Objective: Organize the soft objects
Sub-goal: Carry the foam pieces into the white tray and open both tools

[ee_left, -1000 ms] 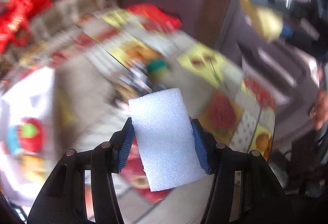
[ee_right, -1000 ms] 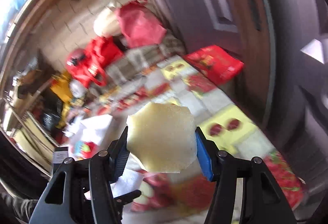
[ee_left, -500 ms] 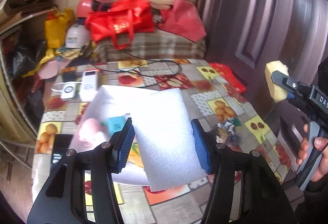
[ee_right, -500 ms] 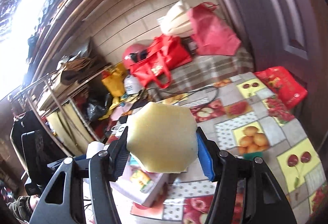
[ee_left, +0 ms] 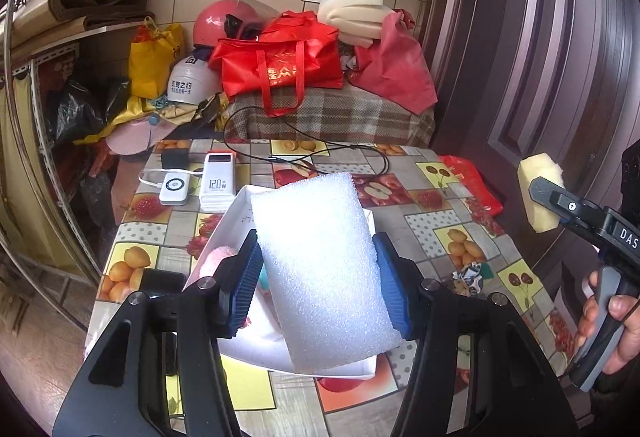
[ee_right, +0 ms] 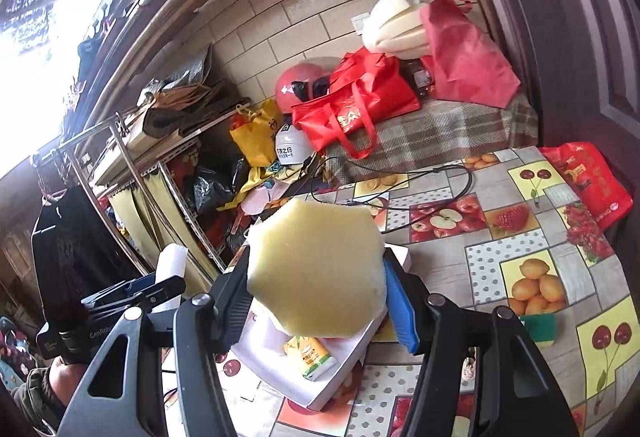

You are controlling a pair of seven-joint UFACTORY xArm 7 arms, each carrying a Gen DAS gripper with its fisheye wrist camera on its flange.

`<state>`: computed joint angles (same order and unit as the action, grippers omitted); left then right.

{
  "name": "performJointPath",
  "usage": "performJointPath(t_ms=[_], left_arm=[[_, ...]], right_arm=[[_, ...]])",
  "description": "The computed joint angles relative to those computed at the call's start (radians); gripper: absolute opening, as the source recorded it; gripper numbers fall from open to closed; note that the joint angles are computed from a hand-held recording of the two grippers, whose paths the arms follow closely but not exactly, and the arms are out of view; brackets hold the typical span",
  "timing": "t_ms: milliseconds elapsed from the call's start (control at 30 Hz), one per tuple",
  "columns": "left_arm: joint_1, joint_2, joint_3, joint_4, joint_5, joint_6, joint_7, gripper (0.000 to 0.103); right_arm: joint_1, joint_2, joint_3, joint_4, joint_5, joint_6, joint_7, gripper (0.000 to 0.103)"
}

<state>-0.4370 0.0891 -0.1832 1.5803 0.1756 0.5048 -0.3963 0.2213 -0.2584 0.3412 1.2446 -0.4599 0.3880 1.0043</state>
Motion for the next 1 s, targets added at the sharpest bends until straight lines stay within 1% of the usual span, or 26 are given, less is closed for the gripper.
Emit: performJointPath(t_ms=[133, 433, 633, 733, 800, 867, 900, 967, 1000], left_arm=[[0.0, 0.01, 0.002, 0.006, 0.003, 0.003, -0.002, 0.055], [0.014, 0.035, 0.018, 0.019, -0.013, 0.008, -0.009, 0.055], [0.024, 0.068, 0.029, 0.042, -0.021, 0.029, -0.019, 0.055], [0.025, 0.103, 0.028, 0.074, -0.035, 0.052, 0.001, 0.055], [0.022, 0.14, 0.028, 0.116, -0.046, 0.071, 0.027, 0.055], [0.014, 0.209, 0.031, 0.205, -0.046, 0.104, 0.059, 0.055], [0.006, 0.265, 0.036, 0.279, -0.041, 0.133, 0.077, 0.055], [-0.012, 0.365, 0.048, 0.417, -0.043, 0.195, 0.104, 0.056], [-0.024, 0.438, 0.056, 0.519, -0.047, 0.256, 0.111, 0.056]], right_arm=[[0.0, 0.018, 0.01, 0.018, -0.02, -0.001, 0.006, 0.06], [0.052, 0.081, -0.024, 0.06, 0.007, 0.019, -0.042, 0.06], [0.088, 0.143, -0.054, 0.116, 0.011, 0.036, -0.084, 0.06], [0.108, 0.181, -0.071, 0.152, 0.013, 0.048, -0.106, 0.06], [0.124, 0.218, -0.086, 0.187, 0.029, 0.062, -0.139, 0.06], [0.141, 0.262, -0.104, 0.227, 0.069, 0.071, -0.186, 0.06], [0.149, 0.284, -0.113, 0.248, 0.094, 0.076, -0.212, 0.06], [0.16, 0.35, -0.128, 0.309, 0.185, 0.088, -0.282, 0.06], [0.162, 0.383, -0.134, 0.338, 0.239, 0.086, -0.317, 0.06]])
